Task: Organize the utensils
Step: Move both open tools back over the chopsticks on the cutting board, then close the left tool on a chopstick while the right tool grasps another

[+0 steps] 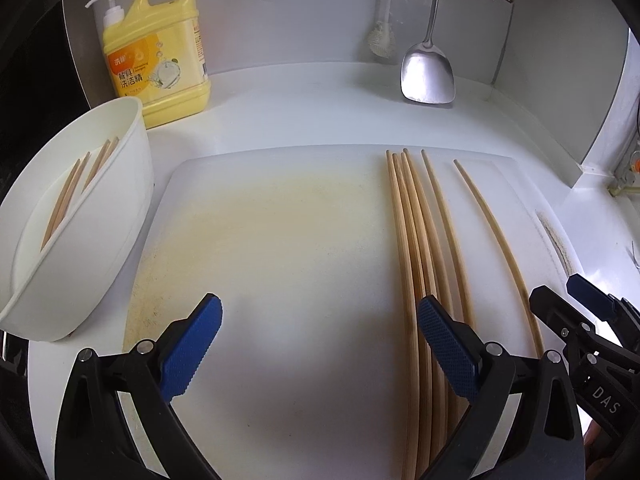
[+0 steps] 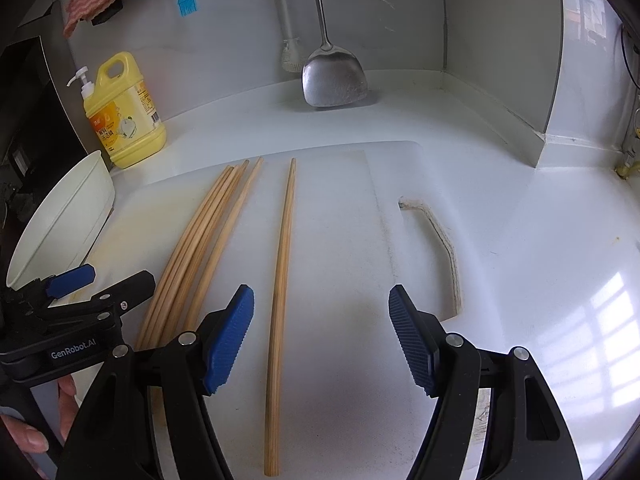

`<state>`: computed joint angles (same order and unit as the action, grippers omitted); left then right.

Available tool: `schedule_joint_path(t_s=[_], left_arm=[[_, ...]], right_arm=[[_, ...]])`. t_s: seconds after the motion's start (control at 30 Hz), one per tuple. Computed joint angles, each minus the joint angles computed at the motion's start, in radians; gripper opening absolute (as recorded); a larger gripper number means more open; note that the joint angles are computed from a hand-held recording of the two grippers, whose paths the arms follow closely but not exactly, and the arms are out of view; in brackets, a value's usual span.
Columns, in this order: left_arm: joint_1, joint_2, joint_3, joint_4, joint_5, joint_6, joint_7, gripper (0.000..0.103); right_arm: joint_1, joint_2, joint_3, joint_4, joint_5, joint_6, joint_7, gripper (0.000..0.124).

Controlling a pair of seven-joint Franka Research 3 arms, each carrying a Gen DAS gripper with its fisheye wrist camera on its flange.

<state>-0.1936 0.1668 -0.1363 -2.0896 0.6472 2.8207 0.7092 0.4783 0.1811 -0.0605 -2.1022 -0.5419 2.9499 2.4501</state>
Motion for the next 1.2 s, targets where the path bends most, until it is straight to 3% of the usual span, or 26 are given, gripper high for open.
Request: schedule_joint_path(t_s=[0.4, 0.6, 1.0, 1.2], left_arm=[[0.008, 0.024, -0.003, 0.012, -0.045, 0.010, 0.035, 0.098], [-0.019, 0.050, 0.016, 0.054, -0.003, -0.034, 0.004, 0.098], [-0.023, 0.083, 0.027, 0.100, 0.008, -0.047, 0.003, 0.097], [-0.018, 0.064, 0.028, 0.071, 0.015, -0.032, -0.025, 0.094]], right_arm=[[0.021, 0.023, -0.020, 0.026, 0.001, -0.003, -0.005, 0.067], [0.029, 0.038, -0.031, 0.048, -0.025, -0.019, 0.011, 0.067], [0.045, 0.083, -0.030, 0.127, -0.116, -0.112, 0.024, 0.067], [0.055, 0.086, -0.034, 0.131, -0.156, -0.114, 0.043, 0.066]])
